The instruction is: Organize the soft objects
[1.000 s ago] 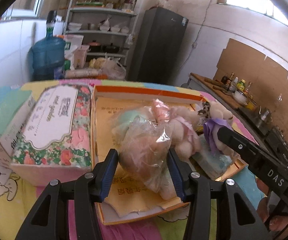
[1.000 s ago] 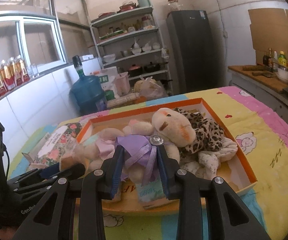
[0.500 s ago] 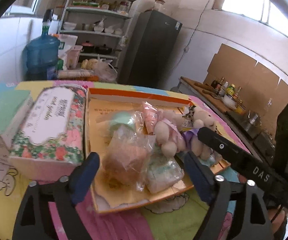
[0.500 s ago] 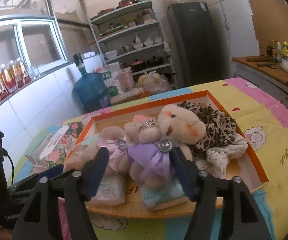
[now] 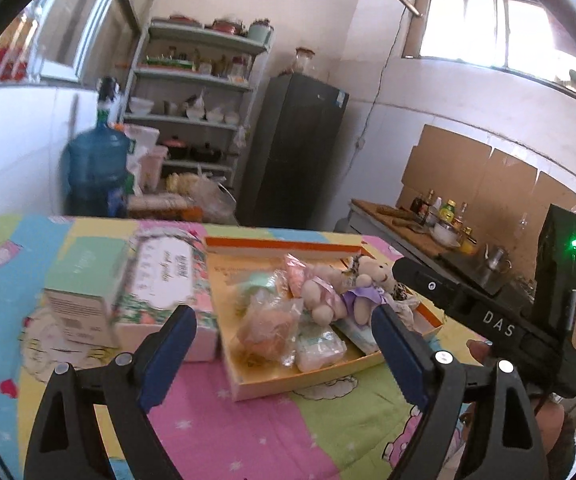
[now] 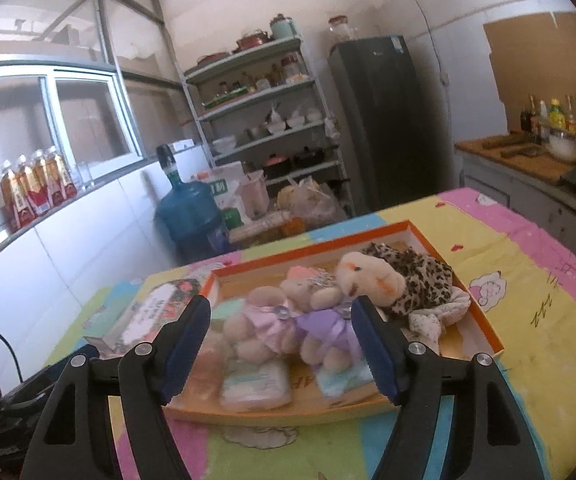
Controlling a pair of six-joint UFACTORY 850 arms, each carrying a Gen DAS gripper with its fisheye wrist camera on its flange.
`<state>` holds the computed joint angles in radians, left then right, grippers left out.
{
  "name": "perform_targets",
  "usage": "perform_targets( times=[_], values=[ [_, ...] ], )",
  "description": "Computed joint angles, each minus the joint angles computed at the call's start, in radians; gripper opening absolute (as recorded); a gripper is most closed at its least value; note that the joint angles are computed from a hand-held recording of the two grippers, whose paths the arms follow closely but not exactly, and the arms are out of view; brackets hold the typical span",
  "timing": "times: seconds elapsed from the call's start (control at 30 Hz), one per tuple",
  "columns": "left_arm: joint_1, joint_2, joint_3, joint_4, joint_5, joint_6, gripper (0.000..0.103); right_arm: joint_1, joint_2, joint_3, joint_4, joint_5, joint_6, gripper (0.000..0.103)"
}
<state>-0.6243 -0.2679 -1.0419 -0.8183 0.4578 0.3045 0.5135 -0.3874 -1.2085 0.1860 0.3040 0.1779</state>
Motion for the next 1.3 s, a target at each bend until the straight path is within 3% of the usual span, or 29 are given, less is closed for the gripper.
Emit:
perform_targets(
  times=[0.47,0.77,0.83,1.07,1.3],
  values=[
    [-0.067,0.241,0.247,-0.332,0.213,0.238,0.089,0.181,0.088,0.088,0.418,0.095,-0.445,0.075],
    [-0.148,0.38,0.396,-0.502,0.4,0.378,0.089,0.349,0.094,0.122,0.651,0.26,-0.68,0.075],
    [-0.155,0.407,0.417,-0.546,0.415,0.411,0.088,0.382,0.083,0.111,0.694,0.291,-0.706,0.075],
    [-0.168,0.491,0.473,-0.656,0.442,0.462,0.086,0.445,0.067,0.079,0.784,0.28,-0.749,0.075],
    [-0.191,0.508,0.489,-0.738,0.501,0.486,0.086,0.481,0.061,0.075,0.893,0.299,-0.819,0.075]
  ],
)
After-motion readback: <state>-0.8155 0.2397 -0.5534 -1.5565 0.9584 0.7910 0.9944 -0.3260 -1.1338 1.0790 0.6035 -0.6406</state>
